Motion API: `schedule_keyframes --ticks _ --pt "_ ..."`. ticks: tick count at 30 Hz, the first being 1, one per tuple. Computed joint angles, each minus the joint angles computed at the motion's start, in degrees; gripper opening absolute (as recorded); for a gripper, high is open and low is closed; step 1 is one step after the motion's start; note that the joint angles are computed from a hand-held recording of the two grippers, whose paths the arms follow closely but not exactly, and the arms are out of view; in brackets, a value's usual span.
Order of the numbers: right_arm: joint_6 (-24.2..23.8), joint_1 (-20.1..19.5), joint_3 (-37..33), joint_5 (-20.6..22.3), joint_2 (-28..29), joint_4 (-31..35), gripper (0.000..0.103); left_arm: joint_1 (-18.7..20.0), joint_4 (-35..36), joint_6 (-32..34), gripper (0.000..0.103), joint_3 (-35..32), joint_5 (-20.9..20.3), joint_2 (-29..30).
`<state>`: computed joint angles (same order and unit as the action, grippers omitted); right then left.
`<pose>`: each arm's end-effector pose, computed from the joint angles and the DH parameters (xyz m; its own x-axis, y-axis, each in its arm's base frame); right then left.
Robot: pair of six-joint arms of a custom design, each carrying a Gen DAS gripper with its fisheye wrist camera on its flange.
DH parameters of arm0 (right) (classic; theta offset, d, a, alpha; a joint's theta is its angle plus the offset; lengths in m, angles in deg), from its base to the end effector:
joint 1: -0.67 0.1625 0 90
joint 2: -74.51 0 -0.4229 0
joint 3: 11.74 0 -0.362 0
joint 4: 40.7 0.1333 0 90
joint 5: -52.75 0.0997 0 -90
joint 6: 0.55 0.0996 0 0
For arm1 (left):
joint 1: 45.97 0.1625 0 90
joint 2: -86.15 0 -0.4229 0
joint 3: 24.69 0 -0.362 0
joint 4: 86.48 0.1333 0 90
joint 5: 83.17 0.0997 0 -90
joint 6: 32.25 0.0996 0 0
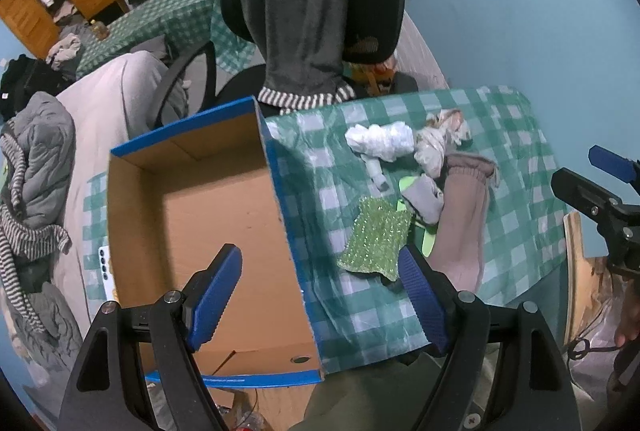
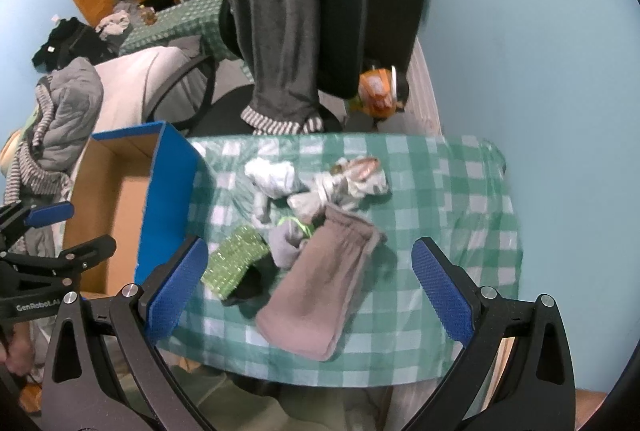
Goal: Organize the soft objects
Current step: 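Move the right tool down toward the taupe fleece sock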
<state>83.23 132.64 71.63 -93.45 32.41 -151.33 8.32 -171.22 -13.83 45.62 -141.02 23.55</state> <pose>0.4787 -0.4566 0.1203 -0.6457 0.6278 0.4347 0.1486 0.6617 -0.7349 -0.2174 -0.6216 0.3848 -0.4064 0.8109 -0.4211 0.7349 0.5639 0.3768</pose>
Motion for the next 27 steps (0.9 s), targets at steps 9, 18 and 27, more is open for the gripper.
schedule_keyframes --ticks 9,18,27 --pt "1.0 -1.9 6.5 3.5 -1.2 -6.8 0.101 0.1 -1.8 1.7 0.082 5.0 1.0 -0.3" --pt "-1.4 -4.4 11.5 5.4 -0.8 -15.1 0.101 0.4 -2.0 2.1 0.082 8.4 1.7 0.2" --pt "-5.9 -7.5 14.1 7.7 0.6 -20.3 0.101 0.2 -2.6 2.0 0.082 11.5 2.1 0.7"
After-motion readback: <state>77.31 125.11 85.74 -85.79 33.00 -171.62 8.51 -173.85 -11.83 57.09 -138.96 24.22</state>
